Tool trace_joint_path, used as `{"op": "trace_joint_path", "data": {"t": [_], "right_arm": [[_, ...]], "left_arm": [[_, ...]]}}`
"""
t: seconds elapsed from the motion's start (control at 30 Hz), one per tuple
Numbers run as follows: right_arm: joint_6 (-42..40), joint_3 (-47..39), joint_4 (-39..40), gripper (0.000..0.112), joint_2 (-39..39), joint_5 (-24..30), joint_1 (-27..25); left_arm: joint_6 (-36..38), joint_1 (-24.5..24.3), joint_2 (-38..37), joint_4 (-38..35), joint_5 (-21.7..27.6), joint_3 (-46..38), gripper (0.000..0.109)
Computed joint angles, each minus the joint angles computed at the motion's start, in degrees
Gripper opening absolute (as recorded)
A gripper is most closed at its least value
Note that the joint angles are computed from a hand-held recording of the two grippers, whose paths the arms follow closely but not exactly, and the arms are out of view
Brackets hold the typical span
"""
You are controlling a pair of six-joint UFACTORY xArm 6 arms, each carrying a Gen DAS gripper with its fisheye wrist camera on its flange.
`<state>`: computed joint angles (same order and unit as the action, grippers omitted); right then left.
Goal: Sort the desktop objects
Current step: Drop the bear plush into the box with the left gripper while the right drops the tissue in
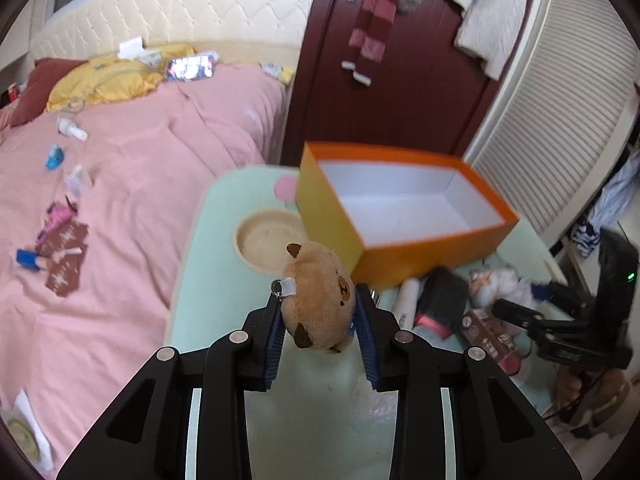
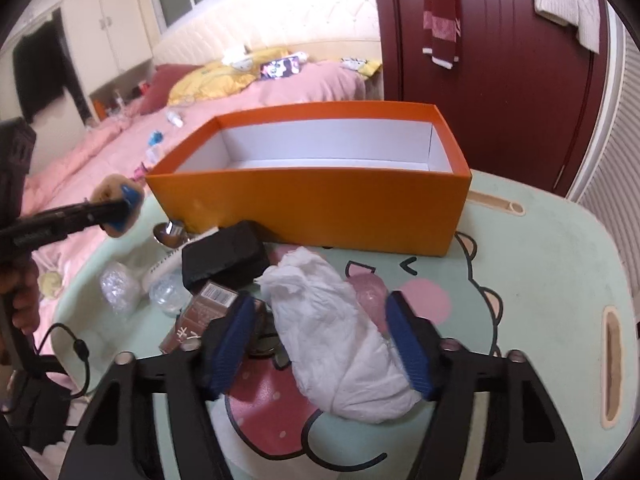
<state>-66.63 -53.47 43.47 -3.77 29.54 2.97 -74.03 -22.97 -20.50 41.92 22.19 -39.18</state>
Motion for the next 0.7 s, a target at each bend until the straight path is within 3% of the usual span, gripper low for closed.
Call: {"op": "trace_joint_path", "data": {"t": [0.03,0.07,0.1,0.13,0.27,0.43,0.53,0.7], "right_arm": [[0.61,0.11,-0.55,0.031,-0.20,-0.53,-0.17],[0.55,0.14,-0.45,0.024,-0.37,-0.64,-0.39],[0.54,-0.21,-0.22,0.010,-0.46,0.81,-1.04],[0.55,-0.59,0.00,0.006,-0.53,2.27,-1.69],[0.72,-2.26,0.85,0.004,-0.62,8.14,-4.34],[-1.10,-9.22,9.14,0.004,0.80,15.55,-6.14],[-5.08,-14.05,15.64,0.004,2.94,14.29,-4.67],[-7.12,-21.13,20.53,0.008,8.34,10.61,-1.44]], "left_arm": [[0.50,-0.01,-0.27,0.07,0.39,-0.50,0.034],[0.60,-0.08,-0.41,0.59,0.82,-1.14,0.034],[0.39,-0.06,-0.39,1.50,0.74,-1.84,0.034],[0.89,0.13,-0.14,1.66,-0.01,-2.53,0.034],[3.07,0.75,3.01,2.45,-2.83,-6.70,0.034],[6.18,1.90,8.88,2.55,-8.28,-13.31,0.034],[7.29,2.28,13.04,2.22,-8.38,-17.77,0.034],[11.96,2.62,18.15,-4.86,-8.27,-21.00,0.037]]}}
